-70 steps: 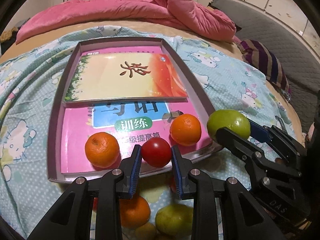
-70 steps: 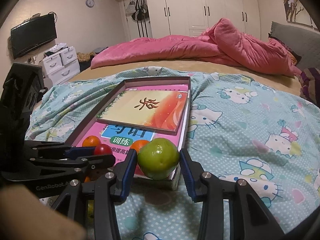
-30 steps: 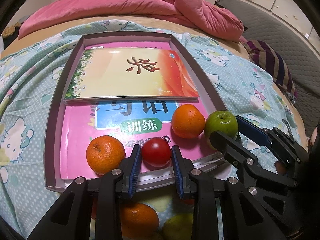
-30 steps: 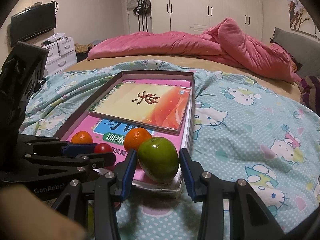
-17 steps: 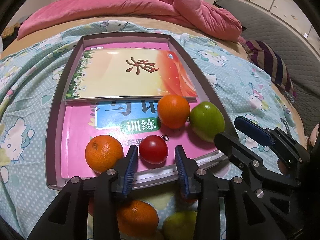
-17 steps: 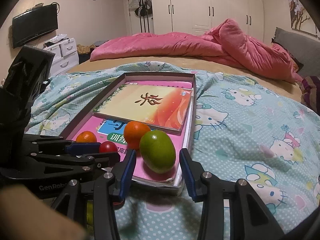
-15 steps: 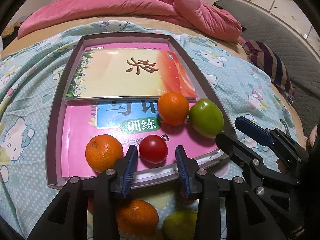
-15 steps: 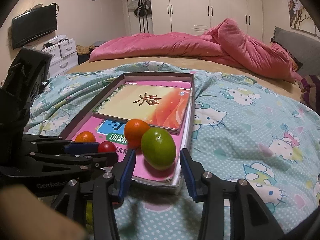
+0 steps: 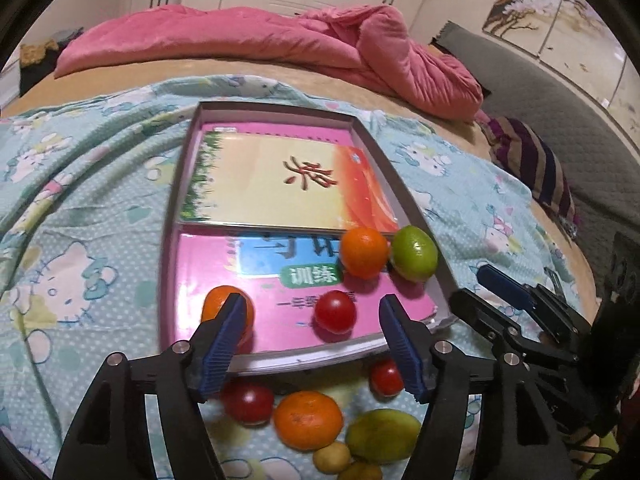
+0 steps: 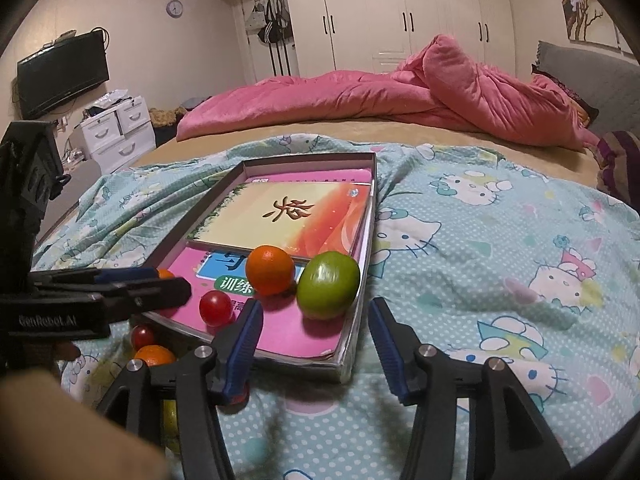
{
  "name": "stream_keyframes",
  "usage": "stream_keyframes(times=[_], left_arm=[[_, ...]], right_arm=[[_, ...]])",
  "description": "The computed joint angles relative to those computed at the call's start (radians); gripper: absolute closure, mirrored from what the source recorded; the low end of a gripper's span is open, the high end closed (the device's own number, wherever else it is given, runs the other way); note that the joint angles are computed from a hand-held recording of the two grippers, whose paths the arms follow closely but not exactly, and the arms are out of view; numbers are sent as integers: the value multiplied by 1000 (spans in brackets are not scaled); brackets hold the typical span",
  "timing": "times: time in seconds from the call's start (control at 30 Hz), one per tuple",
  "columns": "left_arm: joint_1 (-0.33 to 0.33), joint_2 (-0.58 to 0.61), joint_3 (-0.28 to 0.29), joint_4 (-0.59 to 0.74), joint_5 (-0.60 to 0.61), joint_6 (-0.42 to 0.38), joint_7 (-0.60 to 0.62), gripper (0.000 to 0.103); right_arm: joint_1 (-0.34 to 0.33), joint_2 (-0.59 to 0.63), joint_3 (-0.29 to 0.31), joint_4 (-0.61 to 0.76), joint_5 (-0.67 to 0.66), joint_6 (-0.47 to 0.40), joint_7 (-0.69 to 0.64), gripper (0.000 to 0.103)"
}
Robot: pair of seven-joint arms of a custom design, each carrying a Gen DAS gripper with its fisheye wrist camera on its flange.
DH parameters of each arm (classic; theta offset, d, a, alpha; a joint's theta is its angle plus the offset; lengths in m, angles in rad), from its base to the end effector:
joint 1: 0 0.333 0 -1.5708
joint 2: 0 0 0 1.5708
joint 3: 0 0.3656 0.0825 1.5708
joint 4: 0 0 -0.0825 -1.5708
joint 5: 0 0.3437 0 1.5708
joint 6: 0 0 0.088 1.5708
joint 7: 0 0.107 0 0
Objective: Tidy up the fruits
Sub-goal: 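Lift both open grippers away from the tray toward the fruit pile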
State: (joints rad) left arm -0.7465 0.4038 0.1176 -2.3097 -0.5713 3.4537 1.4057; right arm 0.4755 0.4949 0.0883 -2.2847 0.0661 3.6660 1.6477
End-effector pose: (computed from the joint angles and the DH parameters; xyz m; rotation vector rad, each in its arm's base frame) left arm 0.4853 -0.2816 0.3353 -2.0252 1.7961 -0.9476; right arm 0.5007 0.2996 0.3244 -1.9037 1.2847 -0.4569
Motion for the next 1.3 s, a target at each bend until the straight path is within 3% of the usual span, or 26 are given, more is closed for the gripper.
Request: stream_keyframes(times=[0.23, 0.4, 0.5, 0.63, 0.8, 0.9, 1.3], left_arm=[[104, -35, -97, -68, 37, 44, -37, 28], [111, -51, -103, -96, 10, 53, -33, 28], [193, -63, -172, -125, 57, 77, -78, 28], [156, -75, -140, -142, 11, 84, -46, 28], [166, -91, -157, -164, -5, 96, -26, 28], [122, -98, -131, -168, -66, 93, 30, 28], [100, -109, -165, -187, -147, 101, 136, 28]], right_arm=[[-22, -10, 23, -16, -38, 18, 8, 42], [-34, -22, 35, -37, -67, 36, 16, 39], [-69, -28, 63, -49, -113, 47, 48, 38], [-67, -35, 63, -60, -142, 51, 56, 38], [-72, -42, 76, -72, -181, 46, 60, 37], [-69, -46, 81, -77, -197, 34, 62, 37], [-83, -47, 111, -85, -257, -27, 87, 37]])
